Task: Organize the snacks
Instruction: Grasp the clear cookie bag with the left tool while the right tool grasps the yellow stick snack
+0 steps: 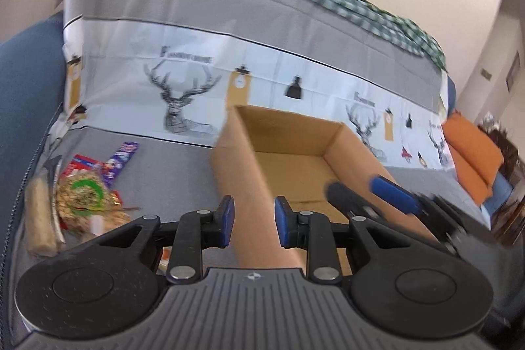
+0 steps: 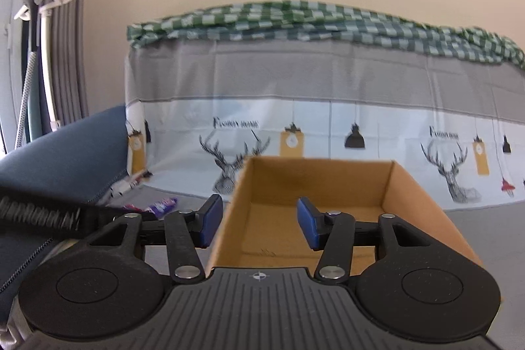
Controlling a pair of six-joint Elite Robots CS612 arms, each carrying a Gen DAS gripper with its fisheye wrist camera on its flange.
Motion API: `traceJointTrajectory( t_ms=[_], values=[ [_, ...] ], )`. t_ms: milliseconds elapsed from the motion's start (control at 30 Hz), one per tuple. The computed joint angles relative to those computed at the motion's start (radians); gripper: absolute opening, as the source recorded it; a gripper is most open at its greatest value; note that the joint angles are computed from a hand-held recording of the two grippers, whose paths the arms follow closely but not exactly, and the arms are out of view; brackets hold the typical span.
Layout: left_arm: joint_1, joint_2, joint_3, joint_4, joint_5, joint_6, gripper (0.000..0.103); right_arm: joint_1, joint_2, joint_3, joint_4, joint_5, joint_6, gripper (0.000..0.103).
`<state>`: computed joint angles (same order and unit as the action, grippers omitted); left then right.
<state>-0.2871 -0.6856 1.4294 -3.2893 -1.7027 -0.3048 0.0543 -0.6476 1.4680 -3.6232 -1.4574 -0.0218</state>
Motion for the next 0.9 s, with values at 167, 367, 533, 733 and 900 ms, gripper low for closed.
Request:
traceJointTrajectory(
  t_ms=[167,367,533,733,900],
  values=[
    [0.056,0.035,-0.029,0.042,-0.044,-0.145,0.029,0.016,0.017,-0.023,0.005,0.041,-0.007,0.069],
    [0.1,0.046,-0.045,0.061,-0.009,-0.331,0.029,0.036,0.047,-0.051,0.022,0.091,-0.049,0.069],
    [0.132,0.056,-0.057,0.121,-0.019,-0.528,0.029,0.053,0.068,-0.077,0.097,0.144,-0.107,0.065],
    [0.138,0.068,-0.083,0.194,-0.052,-0.561,0.034,0.077,0.103,-0.123,0.214,0.142,-0.189,0.061],
    [0.111,0.071,-0.122,0.315,0.022,-0.422,0.066,0.089,0.116,-0.159,0.332,0.114,-0.203,0.061]
  ],
)
